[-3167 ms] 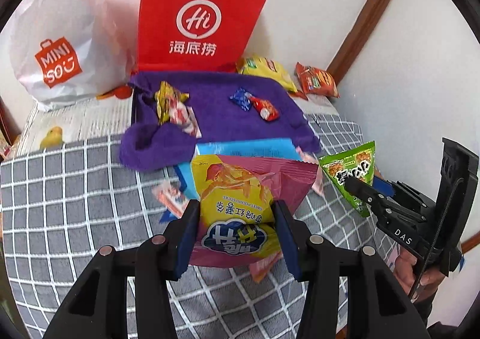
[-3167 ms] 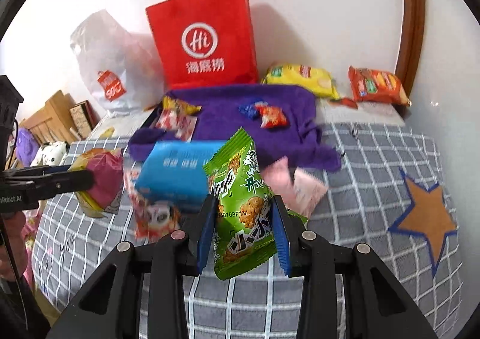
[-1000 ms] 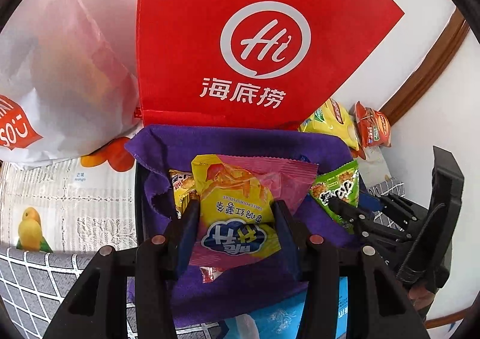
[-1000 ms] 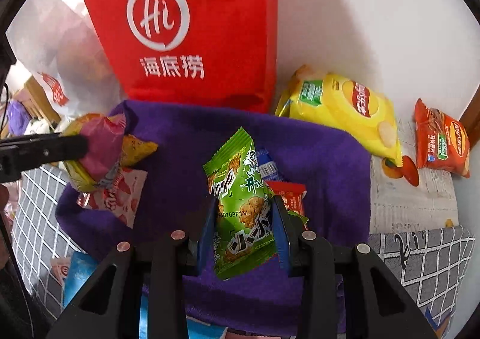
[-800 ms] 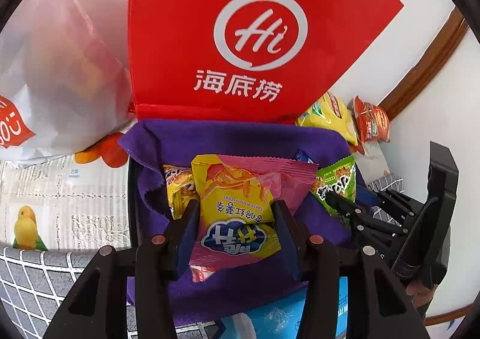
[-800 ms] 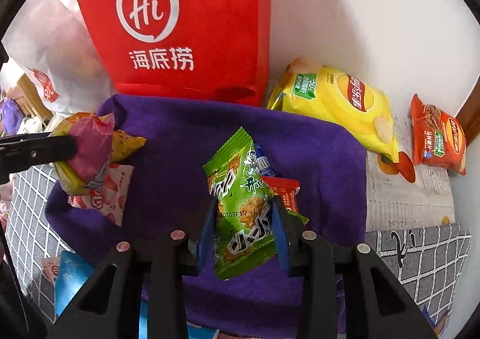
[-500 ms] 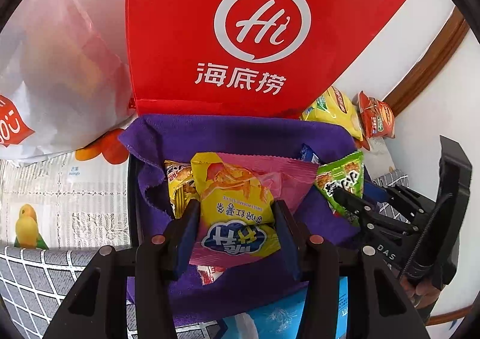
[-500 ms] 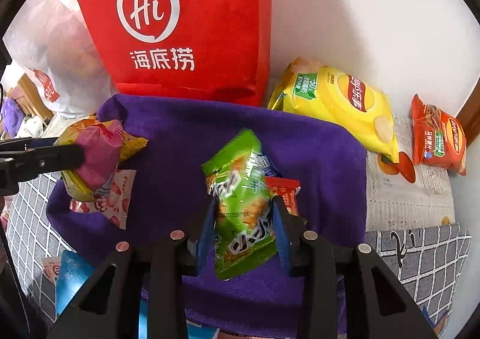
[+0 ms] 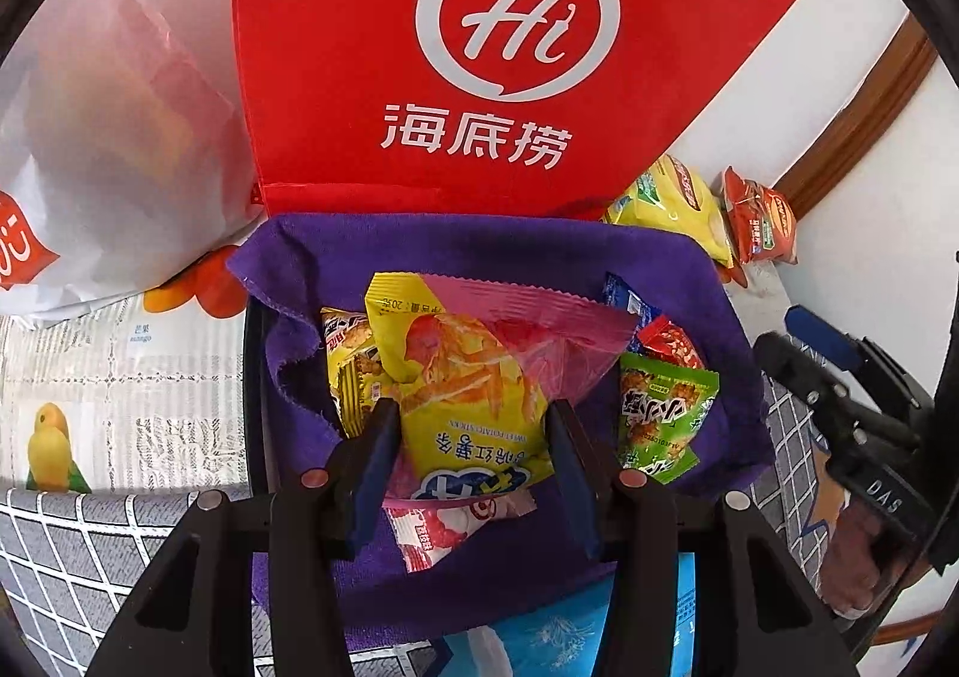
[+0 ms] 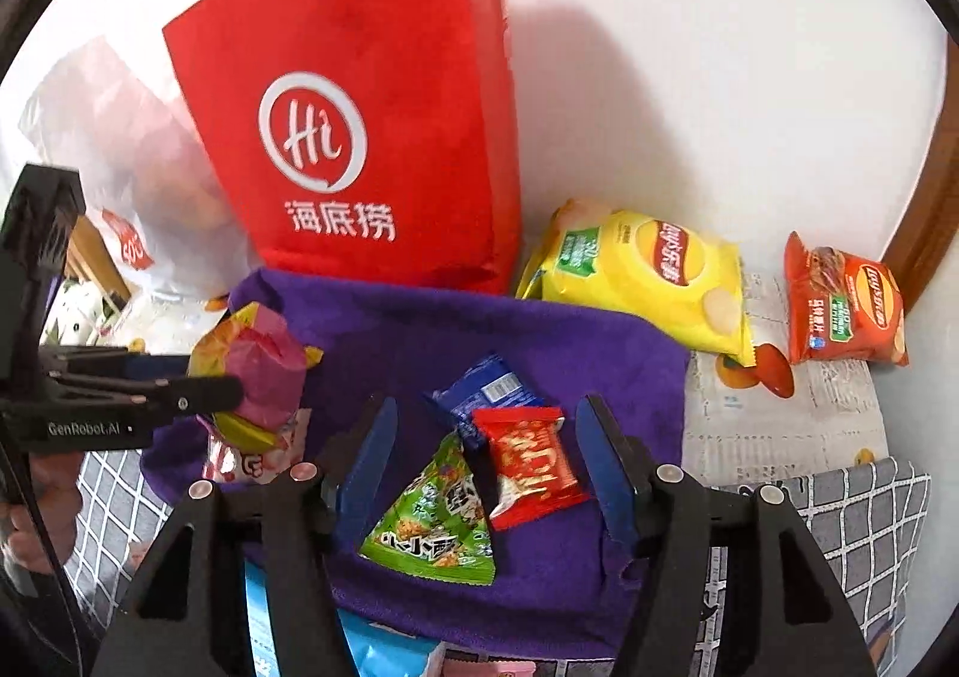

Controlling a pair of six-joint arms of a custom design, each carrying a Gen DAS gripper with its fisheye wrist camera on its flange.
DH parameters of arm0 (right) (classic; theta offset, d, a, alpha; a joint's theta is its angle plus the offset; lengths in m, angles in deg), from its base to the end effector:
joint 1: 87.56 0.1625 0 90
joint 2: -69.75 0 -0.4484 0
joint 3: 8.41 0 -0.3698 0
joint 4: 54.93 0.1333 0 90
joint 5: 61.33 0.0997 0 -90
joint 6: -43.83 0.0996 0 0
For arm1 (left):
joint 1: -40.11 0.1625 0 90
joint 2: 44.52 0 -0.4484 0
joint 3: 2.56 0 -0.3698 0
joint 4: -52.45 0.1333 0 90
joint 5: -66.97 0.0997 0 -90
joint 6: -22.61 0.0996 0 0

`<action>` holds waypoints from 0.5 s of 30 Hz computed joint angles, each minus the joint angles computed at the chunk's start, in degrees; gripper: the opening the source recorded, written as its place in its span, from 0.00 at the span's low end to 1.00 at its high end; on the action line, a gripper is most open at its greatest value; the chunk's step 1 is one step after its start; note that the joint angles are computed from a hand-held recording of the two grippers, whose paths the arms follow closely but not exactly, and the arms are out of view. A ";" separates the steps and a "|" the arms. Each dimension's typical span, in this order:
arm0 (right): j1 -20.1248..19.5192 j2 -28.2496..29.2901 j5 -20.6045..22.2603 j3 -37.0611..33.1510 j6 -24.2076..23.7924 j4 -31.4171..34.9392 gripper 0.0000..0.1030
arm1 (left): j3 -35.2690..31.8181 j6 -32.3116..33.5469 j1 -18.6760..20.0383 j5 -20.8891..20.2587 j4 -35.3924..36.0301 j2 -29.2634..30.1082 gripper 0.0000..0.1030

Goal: Organize snacks
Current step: 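Open the right gripper to drop the green bag while the left gripper releases the yellow-pink bag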

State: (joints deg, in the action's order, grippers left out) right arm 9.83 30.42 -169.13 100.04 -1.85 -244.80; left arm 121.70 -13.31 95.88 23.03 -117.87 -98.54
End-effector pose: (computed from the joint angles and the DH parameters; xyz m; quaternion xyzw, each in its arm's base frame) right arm 0.1808 -0.5945 0.0707 0.3889 -0.8706 0.1985 0.2268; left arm -0.1110 -0.5277 0.1267 -0.0479 0.9161 -0.2901 0.2725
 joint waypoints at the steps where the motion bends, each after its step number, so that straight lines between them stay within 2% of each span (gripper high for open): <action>1: -0.04 -0.11 0.00 -0.03 0.21 -0.17 0.60 | -0.15 0.09 0.07 -0.08 -0.16 0.18 0.46; 11: -0.32 -0.63 1.12 0.61 0.57 -2.27 0.60 | -0.13 -1.14 0.59 -0.70 1.08 -0.39 0.48; 15: -0.21 -0.71 1.19 0.88 0.41 -2.97 0.60 | -0.16 -1.41 0.69 -1.22 1.38 -0.63 0.53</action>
State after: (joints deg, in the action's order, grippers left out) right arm 9.63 29.71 -167.95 100.92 -1.44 -247.77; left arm 121.54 -14.72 96.57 21.81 -116.49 -99.17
